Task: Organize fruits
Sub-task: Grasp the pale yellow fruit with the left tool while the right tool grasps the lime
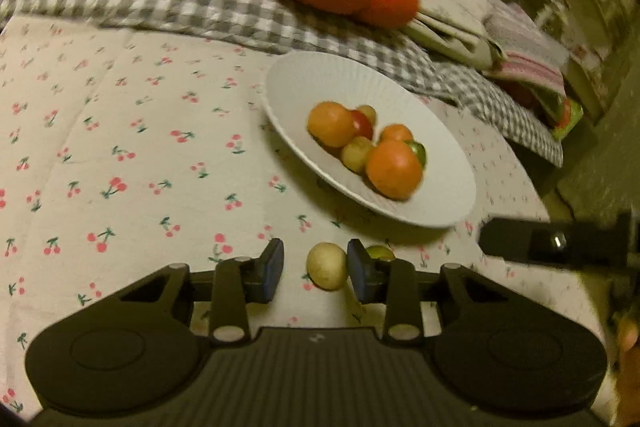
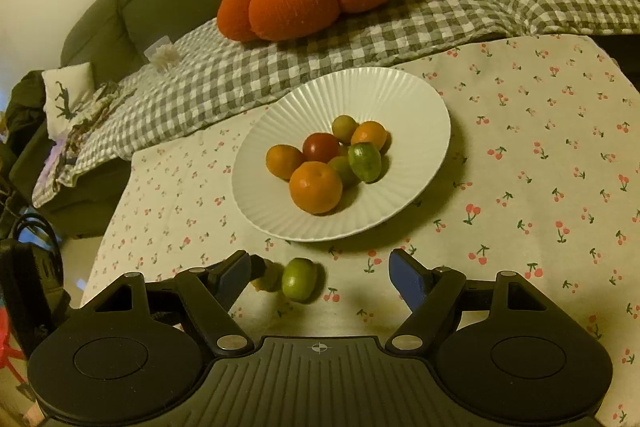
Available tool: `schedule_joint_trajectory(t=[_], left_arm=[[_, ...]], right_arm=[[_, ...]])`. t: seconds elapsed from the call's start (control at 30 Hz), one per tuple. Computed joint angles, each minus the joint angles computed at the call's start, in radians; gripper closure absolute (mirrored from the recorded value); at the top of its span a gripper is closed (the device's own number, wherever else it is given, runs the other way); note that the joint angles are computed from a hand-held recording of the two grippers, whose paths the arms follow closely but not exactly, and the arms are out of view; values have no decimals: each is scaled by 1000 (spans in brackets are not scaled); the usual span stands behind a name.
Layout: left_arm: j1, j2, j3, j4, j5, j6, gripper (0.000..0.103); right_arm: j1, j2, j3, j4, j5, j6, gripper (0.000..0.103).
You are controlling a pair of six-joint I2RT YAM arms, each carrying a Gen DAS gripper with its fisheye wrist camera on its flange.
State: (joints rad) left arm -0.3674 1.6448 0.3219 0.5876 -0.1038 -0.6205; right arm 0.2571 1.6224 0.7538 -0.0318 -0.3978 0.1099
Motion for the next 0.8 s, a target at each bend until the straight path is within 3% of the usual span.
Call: schedule_joint_trajectory(t=[0.2,0.27,0.43,0.53,0.57,0.6,0.67,0.8], left_arm=[[-93,24,38,-32,-129,39,73],[-93,24,36,-25,-123,46,82],[-78,19,12,10,-91,40,82],[-56,21,2,25,-46,32,75],[-76,23,8,9,-89,28,69],[-93,26,11,4,-120,32,69],[-89,24,8,18,-101,49,82],[-78,2,17,-25,-89,35,82]], right_arm=[[13,6,-4,9,8,-7,26],[12,9,-4,10,8,-7,26],[7,31,6,7,0,3,26],[11,35,8,9,4,8,26],[14,34,6,10,6,8,26],[16,34,6,11,6,9,26],[20,35,6,15,7,12,26],[30,47,5,32,14,6,26]])
